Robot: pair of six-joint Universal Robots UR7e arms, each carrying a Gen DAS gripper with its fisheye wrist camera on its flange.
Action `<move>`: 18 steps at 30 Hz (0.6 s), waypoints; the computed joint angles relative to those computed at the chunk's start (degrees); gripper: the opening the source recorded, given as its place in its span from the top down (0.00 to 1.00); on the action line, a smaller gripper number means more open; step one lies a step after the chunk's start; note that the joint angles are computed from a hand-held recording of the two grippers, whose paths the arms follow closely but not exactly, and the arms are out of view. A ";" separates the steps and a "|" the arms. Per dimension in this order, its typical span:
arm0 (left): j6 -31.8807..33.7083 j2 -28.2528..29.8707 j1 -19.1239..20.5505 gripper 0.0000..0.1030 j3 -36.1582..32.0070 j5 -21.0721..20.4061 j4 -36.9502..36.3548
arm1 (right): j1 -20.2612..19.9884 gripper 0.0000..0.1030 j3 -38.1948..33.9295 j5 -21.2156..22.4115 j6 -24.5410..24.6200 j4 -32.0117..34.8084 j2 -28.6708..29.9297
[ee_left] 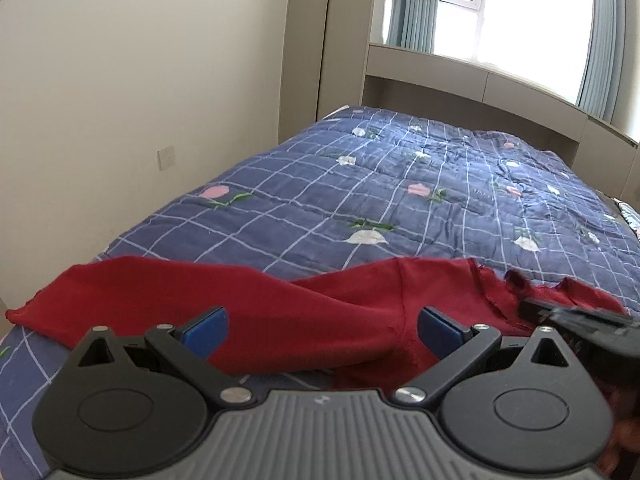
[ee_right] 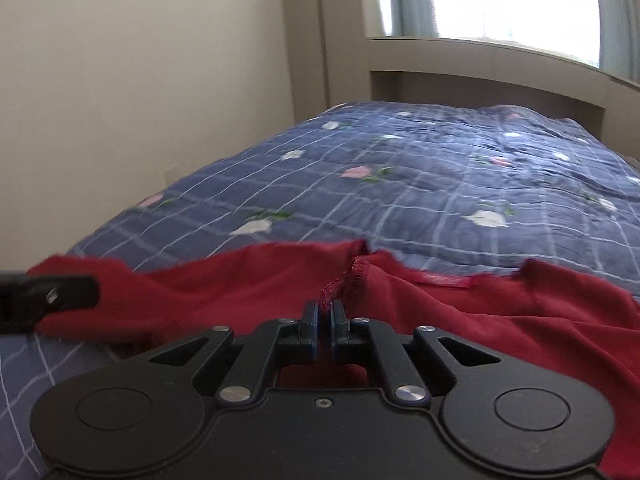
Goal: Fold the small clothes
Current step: 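Carry the sleeve across the sweater body and open the right tool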
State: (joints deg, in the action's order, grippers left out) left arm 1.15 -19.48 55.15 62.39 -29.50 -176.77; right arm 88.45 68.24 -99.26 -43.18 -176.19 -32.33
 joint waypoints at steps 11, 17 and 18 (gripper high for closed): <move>1.61 2.66 0.84 0.00 -4.31 0.48 -0.88 | -0.46 0.53 2.81 3.06 -1.88 5.25 -1.84; 2.58 4.20 1.32 0.00 -6.35 -2.51 -0.38 | -1.95 0.07 11.93 4.09 -8.23 -1.84 -9.02; 3.25 4.84 1.35 0.00 -7.05 -3.28 -0.50 | -2.24 0.05 13.85 3.06 -10.00 -5.00 -10.24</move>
